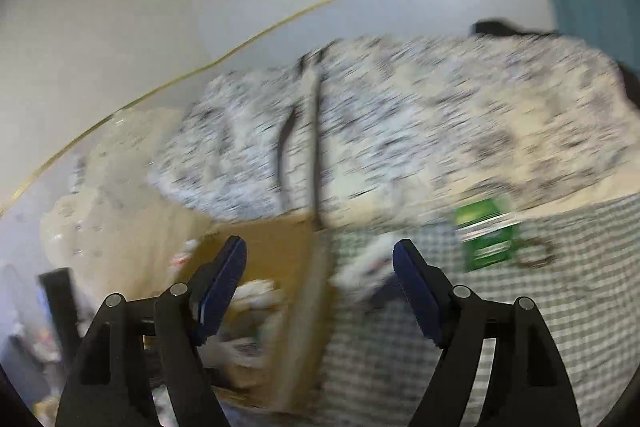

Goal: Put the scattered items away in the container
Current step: 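Move both tools back toward the remaining items, then grasp the black pouch with left tool while right tool grasps the bead bracelet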

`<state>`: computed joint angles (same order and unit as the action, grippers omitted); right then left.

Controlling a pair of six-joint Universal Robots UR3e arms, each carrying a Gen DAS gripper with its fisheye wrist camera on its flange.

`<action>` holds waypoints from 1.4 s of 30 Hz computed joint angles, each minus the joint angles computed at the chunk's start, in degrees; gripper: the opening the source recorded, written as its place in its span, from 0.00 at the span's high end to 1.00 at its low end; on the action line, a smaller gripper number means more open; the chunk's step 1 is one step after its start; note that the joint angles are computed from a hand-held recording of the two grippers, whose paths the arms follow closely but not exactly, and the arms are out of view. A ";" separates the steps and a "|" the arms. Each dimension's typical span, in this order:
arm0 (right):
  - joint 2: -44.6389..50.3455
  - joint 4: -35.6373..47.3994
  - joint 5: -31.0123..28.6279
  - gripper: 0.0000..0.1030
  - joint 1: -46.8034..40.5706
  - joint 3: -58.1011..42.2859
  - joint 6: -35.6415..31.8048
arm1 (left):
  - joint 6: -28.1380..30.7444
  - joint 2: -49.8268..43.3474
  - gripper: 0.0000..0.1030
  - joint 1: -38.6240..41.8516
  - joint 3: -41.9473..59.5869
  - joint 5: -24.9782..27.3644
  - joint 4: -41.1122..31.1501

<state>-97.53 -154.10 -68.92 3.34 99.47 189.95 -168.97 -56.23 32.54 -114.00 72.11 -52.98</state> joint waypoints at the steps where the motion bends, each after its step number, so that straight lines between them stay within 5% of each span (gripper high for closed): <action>1: -3.43 0.51 0.62 0.26 -3.22 2.92 -1.49 | -1.47 0.13 0.08 -2.52 0.32 0.97 0.04; 7: -19.93 8.56 6.63 0.26 -25.58 16.16 -12.77 | -12.48 -8.19 0.01 -25.68 2.54 14.49 8.56; 10: -22.63 12.65 10.60 0.26 -34.39 19.86 -18.71 | -16.07 -15.91 0.01 -35.26 5.10 21.75 12.56; 13: -21.70 13.41 12.33 0.27 -38.86 22.20 -22.41 | -19.36 -22.99 0.00 -39.28 8.06 23.61 14.30; 28: 20.64 -16.40 -7.10 0.27 -19.65 12.45 -17.81 | -24.30 -54.95 0.00 -43.83 21.48 26.05 25.76; 36: 42.35 -12.39 -15.53 0.33 -13.68 -9.20 -15.40 | -25.39 -68.92 0.00 -44.73 31.13 29.48 31.82; 42: 47.51 -9.56 -12.63 0.32 -14.56 -17.36 -16.27 | -24.60 -75.60 0.00 -46.30 38.27 33.67 32.52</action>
